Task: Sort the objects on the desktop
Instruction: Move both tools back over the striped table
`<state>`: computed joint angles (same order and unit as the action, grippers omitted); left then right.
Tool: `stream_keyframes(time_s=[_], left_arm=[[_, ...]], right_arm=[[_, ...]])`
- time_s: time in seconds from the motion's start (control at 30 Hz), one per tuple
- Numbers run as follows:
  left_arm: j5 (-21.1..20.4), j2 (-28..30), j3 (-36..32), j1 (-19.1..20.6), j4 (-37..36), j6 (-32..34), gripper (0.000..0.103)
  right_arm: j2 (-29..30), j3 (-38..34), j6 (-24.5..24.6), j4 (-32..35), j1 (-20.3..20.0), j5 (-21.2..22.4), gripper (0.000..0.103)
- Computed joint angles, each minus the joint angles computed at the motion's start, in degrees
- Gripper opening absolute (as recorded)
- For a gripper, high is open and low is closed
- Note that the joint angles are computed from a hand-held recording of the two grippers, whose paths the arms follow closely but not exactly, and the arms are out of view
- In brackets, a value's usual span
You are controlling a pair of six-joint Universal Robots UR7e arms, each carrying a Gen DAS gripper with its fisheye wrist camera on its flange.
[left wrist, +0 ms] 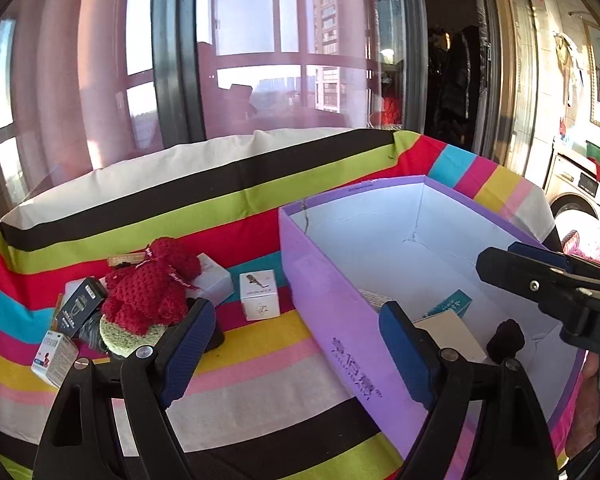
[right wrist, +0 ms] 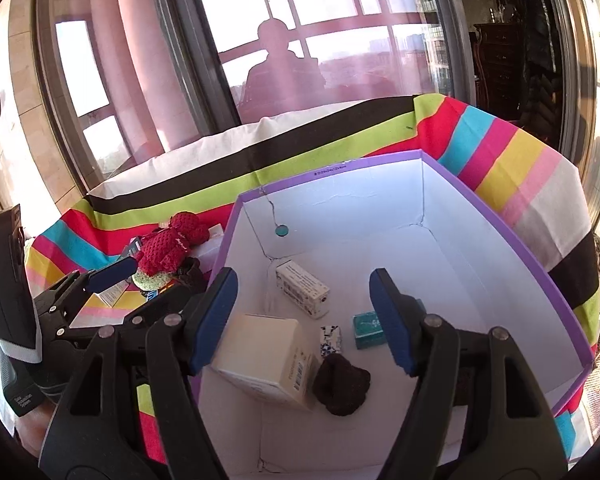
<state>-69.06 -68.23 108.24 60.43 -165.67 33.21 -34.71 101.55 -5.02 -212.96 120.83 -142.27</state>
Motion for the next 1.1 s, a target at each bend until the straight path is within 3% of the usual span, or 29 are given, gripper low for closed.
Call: stream_keyframes(time_s=[0.2, 0.4, 0.67, 0.8, 0.97, 1.1], left_arm=[[-0.38, -1.72, -3.38, 5.17, -1.06, -0.44, 0.085], [2.25, -0.09, -10.13, 11.04, -2.00, 0.77, 0.085], [3.15, 4.82, -20.96, 17.63, 4.24, -0.88, 0.085], [3.70, 7.40, -24.54, 19.51, 6.12, -1.41, 0.085], [3.81, 9.74, -28.45, 21.13, 10.70, -4.40, 0.084], [5.21, 10.74, -29.75, 21.06, 11.11, -4.73, 0.084]], right_arm=[[3.56, -5.31, -1.88, 4.18, 1.78, 1.72, 0.072], [7.21, -11.03, -1.54, 9.80, 2.55, 3.09, 0.073], [13.05, -20.05, -1.41, 17.92, 2.51, 5.43, 0.081], [15.17, -24.66, 2.30, 23.50, 1.55, 7.47, 0.082], [16.99, -30.89, 10.50, 30.32, -0.24, 11.01, 0.084], [19.75, -39.34, 15.29, 39.58, -1.52, 12.08, 0.084]])
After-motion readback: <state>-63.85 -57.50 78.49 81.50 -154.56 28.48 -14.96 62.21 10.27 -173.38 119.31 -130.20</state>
